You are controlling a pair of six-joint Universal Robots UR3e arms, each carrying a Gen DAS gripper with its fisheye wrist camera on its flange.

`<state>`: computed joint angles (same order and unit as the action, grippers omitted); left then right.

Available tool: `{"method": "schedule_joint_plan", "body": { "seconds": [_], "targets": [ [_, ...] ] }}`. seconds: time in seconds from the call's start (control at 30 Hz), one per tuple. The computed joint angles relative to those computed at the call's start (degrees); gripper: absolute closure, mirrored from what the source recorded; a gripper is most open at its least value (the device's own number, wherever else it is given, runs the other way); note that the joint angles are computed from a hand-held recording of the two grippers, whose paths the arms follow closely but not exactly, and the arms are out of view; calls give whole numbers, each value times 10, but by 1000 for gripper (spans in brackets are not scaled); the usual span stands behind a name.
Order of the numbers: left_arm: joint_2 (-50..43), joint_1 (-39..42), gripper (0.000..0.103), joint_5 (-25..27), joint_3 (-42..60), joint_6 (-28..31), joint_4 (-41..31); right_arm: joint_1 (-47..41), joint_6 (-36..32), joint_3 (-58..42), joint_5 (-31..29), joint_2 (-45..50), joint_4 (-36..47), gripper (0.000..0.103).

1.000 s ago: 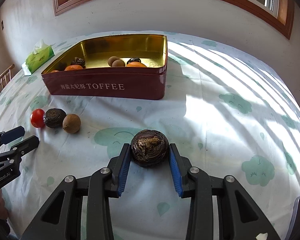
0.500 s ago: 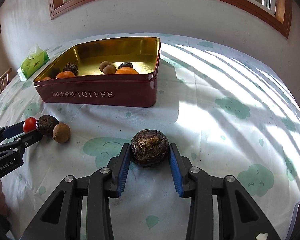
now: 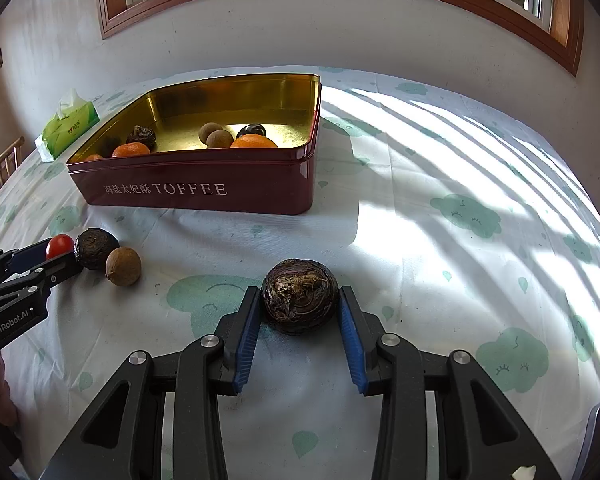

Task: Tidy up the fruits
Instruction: 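Grasp the red tomato with the left gripper while the right gripper holds the date, then carry the tomato in the left gripper and date in the right gripper over the tin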

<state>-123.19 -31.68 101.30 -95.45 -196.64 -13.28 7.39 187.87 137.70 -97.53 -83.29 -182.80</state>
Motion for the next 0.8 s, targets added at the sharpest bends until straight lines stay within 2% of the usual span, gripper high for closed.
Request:
{"method": "schedule_joint_plan", "body": {
  "seconds": [0.33, 0.8],
  "targets": [
    [0, -3, 71, 1, 2, 3, 1, 0, 0, 0, 0, 0, 0, 67],
    [0, -3, 72, 0, 4, 1, -2, 2, 1, -2, -2, 2, 1, 67]
  ]
}}
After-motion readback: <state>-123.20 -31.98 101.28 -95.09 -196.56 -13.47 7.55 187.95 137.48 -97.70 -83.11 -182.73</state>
